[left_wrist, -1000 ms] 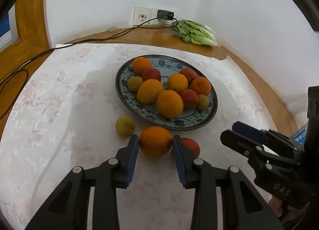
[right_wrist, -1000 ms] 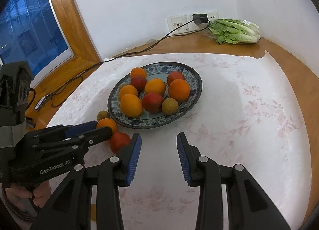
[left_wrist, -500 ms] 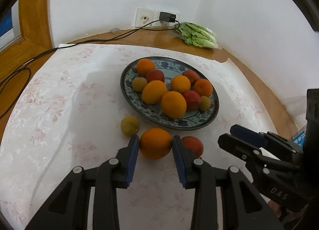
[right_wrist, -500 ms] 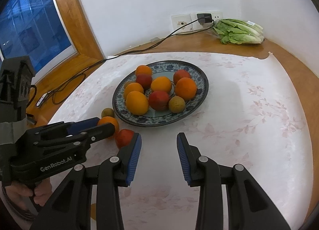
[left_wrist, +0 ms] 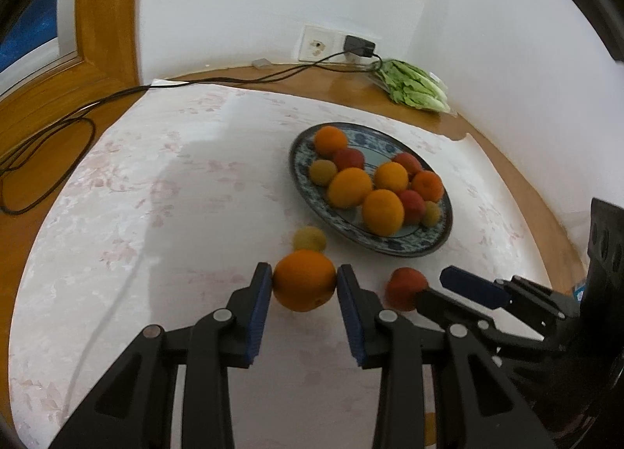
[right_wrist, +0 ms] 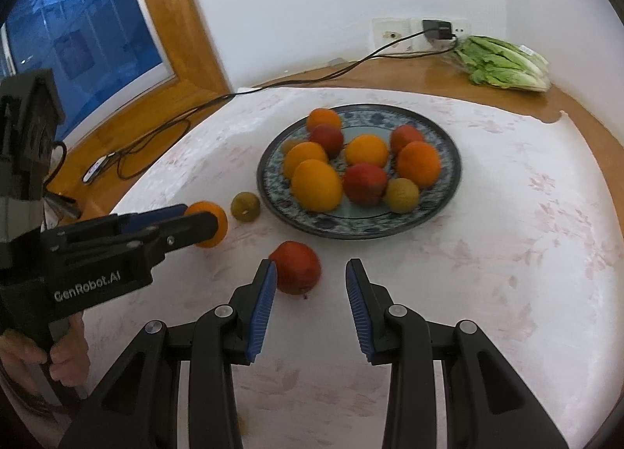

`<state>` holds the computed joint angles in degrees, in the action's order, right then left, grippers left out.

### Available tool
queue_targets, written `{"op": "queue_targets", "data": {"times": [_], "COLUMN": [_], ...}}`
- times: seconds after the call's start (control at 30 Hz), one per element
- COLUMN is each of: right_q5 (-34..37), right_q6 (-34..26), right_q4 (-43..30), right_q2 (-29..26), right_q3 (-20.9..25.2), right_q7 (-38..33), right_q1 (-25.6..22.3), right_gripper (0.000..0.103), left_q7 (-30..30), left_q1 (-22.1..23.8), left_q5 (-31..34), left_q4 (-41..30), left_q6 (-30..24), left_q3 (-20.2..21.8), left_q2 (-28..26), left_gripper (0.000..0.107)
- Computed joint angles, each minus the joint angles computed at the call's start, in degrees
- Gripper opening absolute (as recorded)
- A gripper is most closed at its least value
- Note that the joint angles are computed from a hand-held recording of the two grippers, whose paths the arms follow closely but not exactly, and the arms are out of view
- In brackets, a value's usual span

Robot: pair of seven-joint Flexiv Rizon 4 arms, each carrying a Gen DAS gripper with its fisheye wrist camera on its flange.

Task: Organize fruits
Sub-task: 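Grasp the orange with the left tool while the right tool grasps the red apple, then carry the orange and red apple in both tools onto the plate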

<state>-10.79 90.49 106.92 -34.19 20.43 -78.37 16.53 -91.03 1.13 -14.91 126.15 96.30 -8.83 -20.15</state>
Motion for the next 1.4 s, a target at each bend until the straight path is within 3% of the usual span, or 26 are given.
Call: {"op": "queue_targets", "data": {"times": [0.23,0.47,0.7,0.93,1.4], "right_q5": [0.02,-0.27,-0.67,-0.29,2.07], "right_q6": [-1.88,-3.0,-3.14,-3.52,-3.22], "right_q4": [-1.19,-1.26,-1.53,-2.31,-1.8], "right_q2": [-0.77,-0.57,-0.77,-1.41,-0.33], "right_q3": [0.3,-2.22,-3.69,-2.32,0.06], "right_q7": [-0.49,0.04,0.57,0.07,-1.45], "right_q1": [0.45,3.25,4.64,3.61,1.2], "right_gripper": [0.038,0.038,0.038,0.034,0.034], "left_q7": [-0.43,-1.09,-2.37,-3.47,-2.93], "left_q1": [2.07,3.88,2.13,-0.57,0.81], "left_q5": [-0.07,0.38,1.0,1.25,1.75], "left_q4": [1.12,1.73,1.85,1.88,1.68], "left_q6": [1.26,2.05,2.34,2.28,2.35], "left_q3": [-1.7,-3.07,-0.73,2.7,0.85], "left_q2": [0.29,0.41,1.13,2.0,2.14], "left_gripper": [0.036,0.036,0.036,0.036,0.036]}}
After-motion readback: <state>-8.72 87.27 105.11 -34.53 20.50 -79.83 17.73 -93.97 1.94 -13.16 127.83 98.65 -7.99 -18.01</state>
